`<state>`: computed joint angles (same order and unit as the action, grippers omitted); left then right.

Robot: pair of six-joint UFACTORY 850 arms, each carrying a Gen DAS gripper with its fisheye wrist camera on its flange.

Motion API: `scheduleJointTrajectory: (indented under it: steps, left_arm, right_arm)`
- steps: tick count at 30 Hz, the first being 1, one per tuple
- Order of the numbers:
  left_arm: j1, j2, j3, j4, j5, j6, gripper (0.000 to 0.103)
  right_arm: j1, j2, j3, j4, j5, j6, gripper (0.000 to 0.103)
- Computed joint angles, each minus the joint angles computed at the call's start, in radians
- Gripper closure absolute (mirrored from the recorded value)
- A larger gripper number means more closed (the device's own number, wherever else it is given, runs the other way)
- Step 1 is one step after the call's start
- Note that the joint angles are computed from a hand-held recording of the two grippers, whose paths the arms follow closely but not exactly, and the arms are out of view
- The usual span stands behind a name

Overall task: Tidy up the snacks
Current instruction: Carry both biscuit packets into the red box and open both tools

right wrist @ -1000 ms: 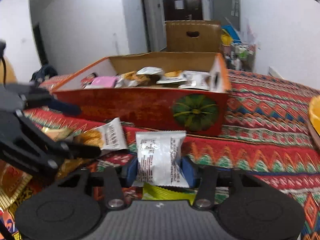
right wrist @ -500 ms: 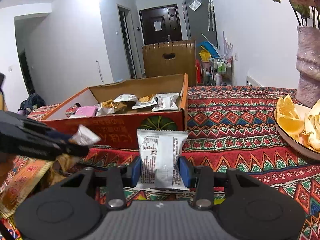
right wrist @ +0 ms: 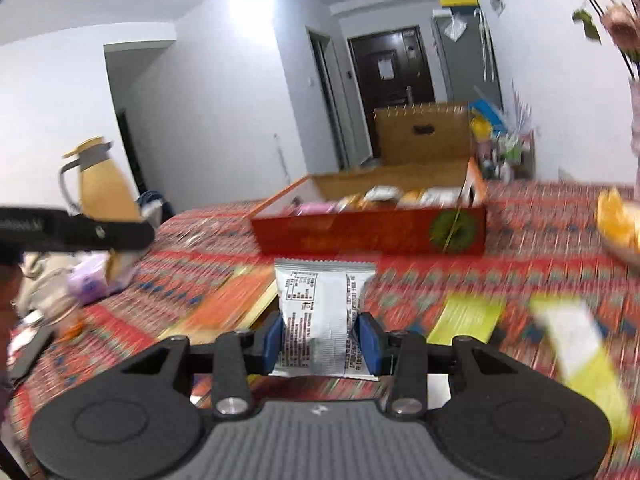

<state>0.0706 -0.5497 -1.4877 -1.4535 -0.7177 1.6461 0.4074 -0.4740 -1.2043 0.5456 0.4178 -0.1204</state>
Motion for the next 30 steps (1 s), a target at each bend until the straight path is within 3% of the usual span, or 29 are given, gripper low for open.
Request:
scheduleJointTrajectory:
  steps: [5, 10, 17, 23, 30]
  left_arm:
    - [0.053, 0.075, 0.144, -0.013, -0.059, -0.029, 0.064]
    - [0.078, 0.138, 0.248, -0.034, -0.053, 0.044, 0.064]
    - [0.108, 0.203, 0.347, -0.071, -0.082, 0.132, 0.064]
    - [0.118, 0.210, 0.356, -0.088, -0.098, 0.149, 0.064]
    - [0.093, 0.170, 0.260, -0.133, -0.103, 0.189, 0.064]
  right_arm:
    - [0.084, 0.062, 0.096, 0.207, 0.004, -0.156, 0.063]
    - [0.148, 0.113, 0.161, 0.394, 0.031, -0.290, 0.063]
    - [0.209, 0.167, 0.217, 0.493, 0.121, -0.348, 0.063]
    - [0.224, 0.184, 0.220, 0.515, 0.152, -0.380, 0.063]
    - [0.189, 0.179, 0.175, 0.490, 0.155, -0.435, 0.063]
